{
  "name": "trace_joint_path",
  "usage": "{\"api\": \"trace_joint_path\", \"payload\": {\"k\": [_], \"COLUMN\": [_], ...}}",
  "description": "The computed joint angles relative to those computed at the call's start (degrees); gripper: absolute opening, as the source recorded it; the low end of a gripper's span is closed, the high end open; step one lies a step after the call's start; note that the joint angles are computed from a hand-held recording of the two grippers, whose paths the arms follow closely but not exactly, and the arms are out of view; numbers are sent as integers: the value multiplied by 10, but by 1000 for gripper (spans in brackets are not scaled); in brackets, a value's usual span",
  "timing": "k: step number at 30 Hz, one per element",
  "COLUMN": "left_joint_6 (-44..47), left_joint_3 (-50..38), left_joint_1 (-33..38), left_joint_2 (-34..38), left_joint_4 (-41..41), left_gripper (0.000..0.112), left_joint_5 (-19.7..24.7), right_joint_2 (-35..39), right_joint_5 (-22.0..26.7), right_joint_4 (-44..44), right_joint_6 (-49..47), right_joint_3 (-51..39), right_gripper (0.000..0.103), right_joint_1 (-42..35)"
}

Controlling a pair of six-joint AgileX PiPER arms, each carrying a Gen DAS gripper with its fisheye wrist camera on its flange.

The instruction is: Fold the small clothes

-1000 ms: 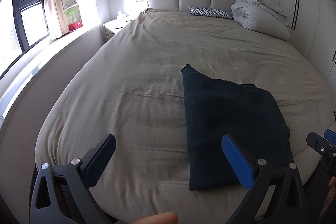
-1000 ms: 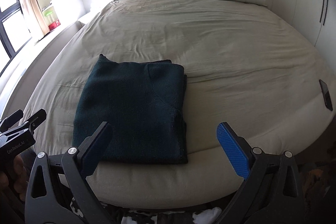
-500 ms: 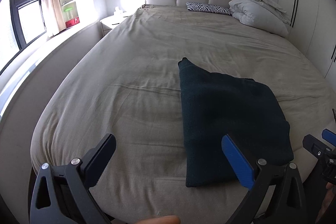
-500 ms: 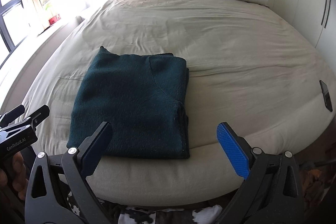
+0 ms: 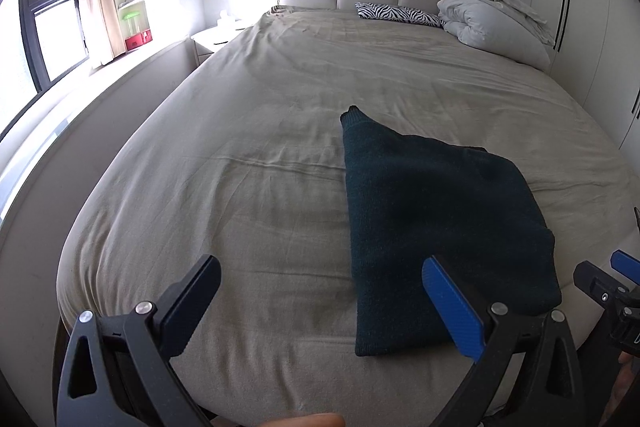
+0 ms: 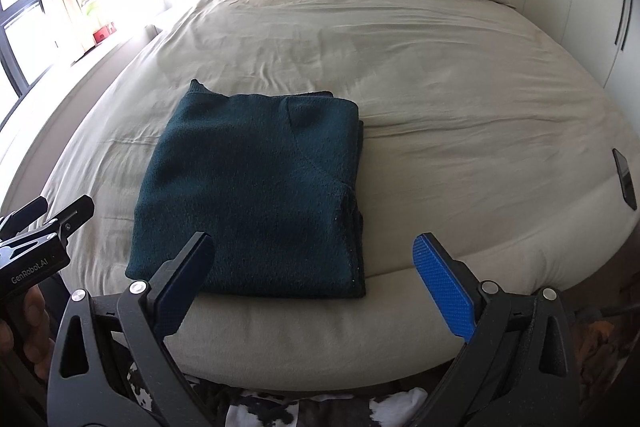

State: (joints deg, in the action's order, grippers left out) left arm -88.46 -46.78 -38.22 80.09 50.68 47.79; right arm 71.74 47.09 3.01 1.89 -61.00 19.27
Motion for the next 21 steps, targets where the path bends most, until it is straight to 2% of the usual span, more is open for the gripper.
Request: {"api": "trace_joint_path", "payload": {"k": [21], "left_joint_6": [-2], "left_joint_3": [2], "left_joint_1": [0], "left_joint_2": [0], "left_joint_4": [-2], "left_gripper": [103], "left_joint_5": [-2], "right_joint_2": [0], "right_joint_5": [-3], "right_joint_4": [2], "right_joint_6": [4], "right_joint_3": [10], "right_gripper": [101], "right_joint_1": [3]}}
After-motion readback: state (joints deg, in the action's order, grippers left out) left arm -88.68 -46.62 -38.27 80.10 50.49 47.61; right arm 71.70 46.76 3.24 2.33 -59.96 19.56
